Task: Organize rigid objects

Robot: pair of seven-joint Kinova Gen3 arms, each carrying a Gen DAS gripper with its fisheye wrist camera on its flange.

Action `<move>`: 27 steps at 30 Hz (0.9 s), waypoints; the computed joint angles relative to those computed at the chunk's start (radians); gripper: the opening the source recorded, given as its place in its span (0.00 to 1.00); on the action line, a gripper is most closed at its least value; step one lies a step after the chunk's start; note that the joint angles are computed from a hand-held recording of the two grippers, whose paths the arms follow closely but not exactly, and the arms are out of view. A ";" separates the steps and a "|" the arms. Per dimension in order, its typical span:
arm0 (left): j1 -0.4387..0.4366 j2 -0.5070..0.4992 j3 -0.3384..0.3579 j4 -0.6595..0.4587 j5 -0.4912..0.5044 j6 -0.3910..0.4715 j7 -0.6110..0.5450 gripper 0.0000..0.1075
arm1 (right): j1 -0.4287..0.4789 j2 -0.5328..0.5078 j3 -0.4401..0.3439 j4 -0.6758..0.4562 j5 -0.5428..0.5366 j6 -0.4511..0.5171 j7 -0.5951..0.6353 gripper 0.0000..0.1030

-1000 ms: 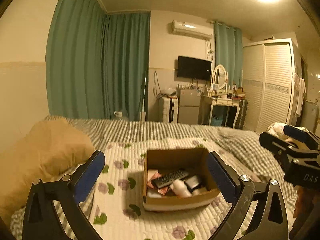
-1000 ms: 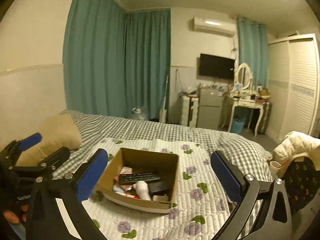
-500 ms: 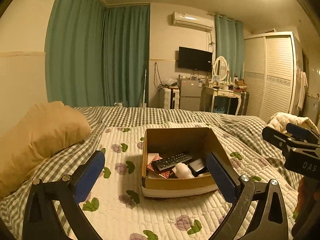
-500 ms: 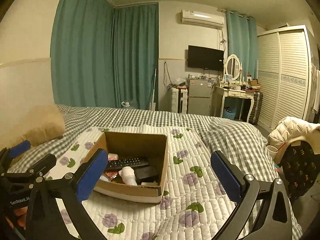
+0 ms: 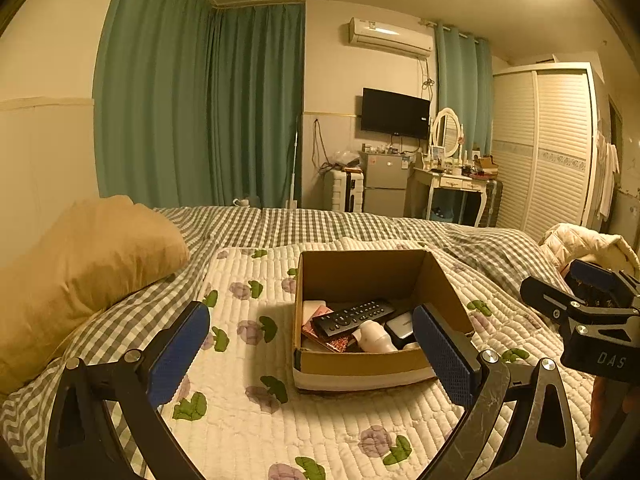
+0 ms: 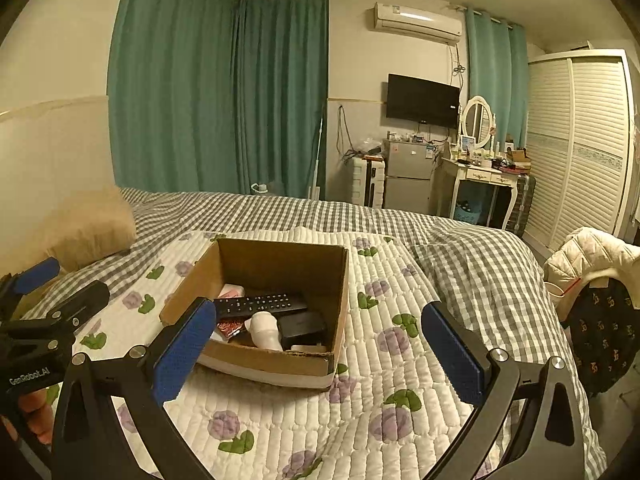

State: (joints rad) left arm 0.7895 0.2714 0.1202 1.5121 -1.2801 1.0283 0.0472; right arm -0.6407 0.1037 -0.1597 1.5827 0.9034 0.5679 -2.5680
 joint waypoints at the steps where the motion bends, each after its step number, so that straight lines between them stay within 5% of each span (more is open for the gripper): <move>1: 0.000 0.000 0.000 0.000 0.000 0.000 -0.002 0.96 | 0.000 0.002 -0.001 -0.001 -0.002 0.001 0.003 1.00; 27: -0.009 -0.003 0.000 -0.012 0.046 -0.018 -0.055 0.96 | 0.003 0.008 0.007 -0.009 -0.026 0.013 0.028 1.00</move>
